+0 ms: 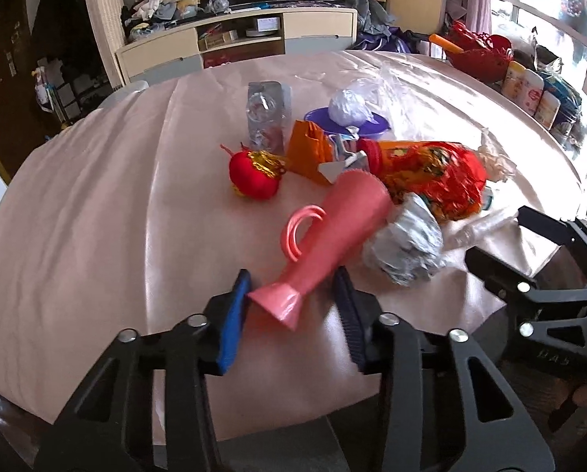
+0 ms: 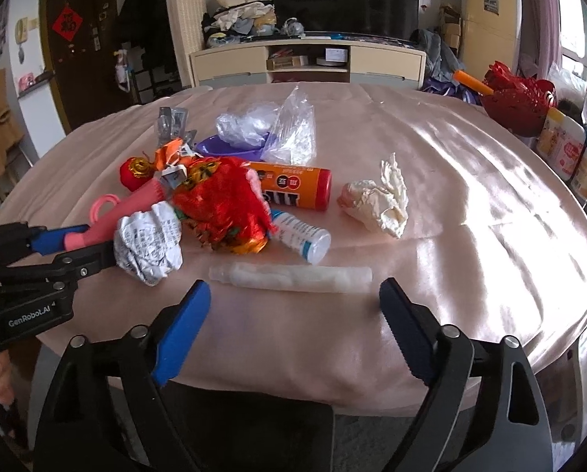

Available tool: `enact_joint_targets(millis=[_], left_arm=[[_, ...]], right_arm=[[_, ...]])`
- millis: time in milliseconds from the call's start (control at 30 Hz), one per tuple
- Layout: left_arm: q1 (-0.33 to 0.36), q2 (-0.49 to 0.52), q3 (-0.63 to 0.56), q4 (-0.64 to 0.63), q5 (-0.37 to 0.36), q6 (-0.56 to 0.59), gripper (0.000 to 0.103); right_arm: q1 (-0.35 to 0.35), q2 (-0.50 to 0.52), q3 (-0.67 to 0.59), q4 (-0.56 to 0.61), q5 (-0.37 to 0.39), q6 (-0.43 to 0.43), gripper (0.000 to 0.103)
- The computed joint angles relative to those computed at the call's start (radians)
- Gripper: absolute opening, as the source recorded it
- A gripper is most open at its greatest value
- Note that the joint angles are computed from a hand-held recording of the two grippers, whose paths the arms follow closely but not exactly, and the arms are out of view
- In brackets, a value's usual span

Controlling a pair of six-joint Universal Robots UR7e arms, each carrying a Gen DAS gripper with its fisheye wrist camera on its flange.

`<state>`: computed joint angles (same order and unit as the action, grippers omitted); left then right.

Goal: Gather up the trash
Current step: 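Reach the left tool to the pink cup while the right tool reaches the white tube, then close the left tool on the pink cup while the right tool grips the white tube, then carry both items over the black bin and open both tools to drop them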

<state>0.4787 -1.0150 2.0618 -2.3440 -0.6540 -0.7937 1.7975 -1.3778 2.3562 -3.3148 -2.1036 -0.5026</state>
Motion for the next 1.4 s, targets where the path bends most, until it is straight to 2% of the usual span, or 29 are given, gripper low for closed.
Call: enact_joint_targets(millis=[267,333,367,533,833,1033,1200,1400], left_arm=[[-0.015,-0.005,0.020,-0.024,-0.017,-0.003,0.028],[-0.016,-0.011,0.027,-0.032,-0.019,-0.002,0.026],[-0.018,-0.013,0.031,-0.036,-0.020,-0.001,0.025],[-0.022,-0.026,0.038,-0.032,-0.035,-0.032,0.025],[-0.077,-0.042,0.030,0.122,-0.068,-0.206,0.025],[-0.131,-0.068,0.024,0.291,-0.068,-0.417,0.025],[-0.191,-0.095,0.021,0.420,-0.090,-0.579,0.025],[-0.273,-0.108,0.023,0.476,-0.140,-0.682,0.025]], right_arm=[[0.019,0.065,-0.009,-0.088,-0.034,-0.005,0.092],[0.019,0.076,-0.011,-0.109,-0.036,-0.008,0.090],[0.017,0.079,-0.011,-0.122,-0.035,-0.010,0.086],[0.013,0.062,-0.009,-0.104,-0.047,0.005,0.086],[0.001,-0.070,0.030,0.029,-0.028,0.059,0.086],[0.018,-0.163,0.049,0.136,-0.028,0.069,0.086],[0.039,-0.249,0.061,0.232,-0.037,0.081,0.086],[0.067,-0.360,0.089,0.342,-0.050,0.083,0.086]])
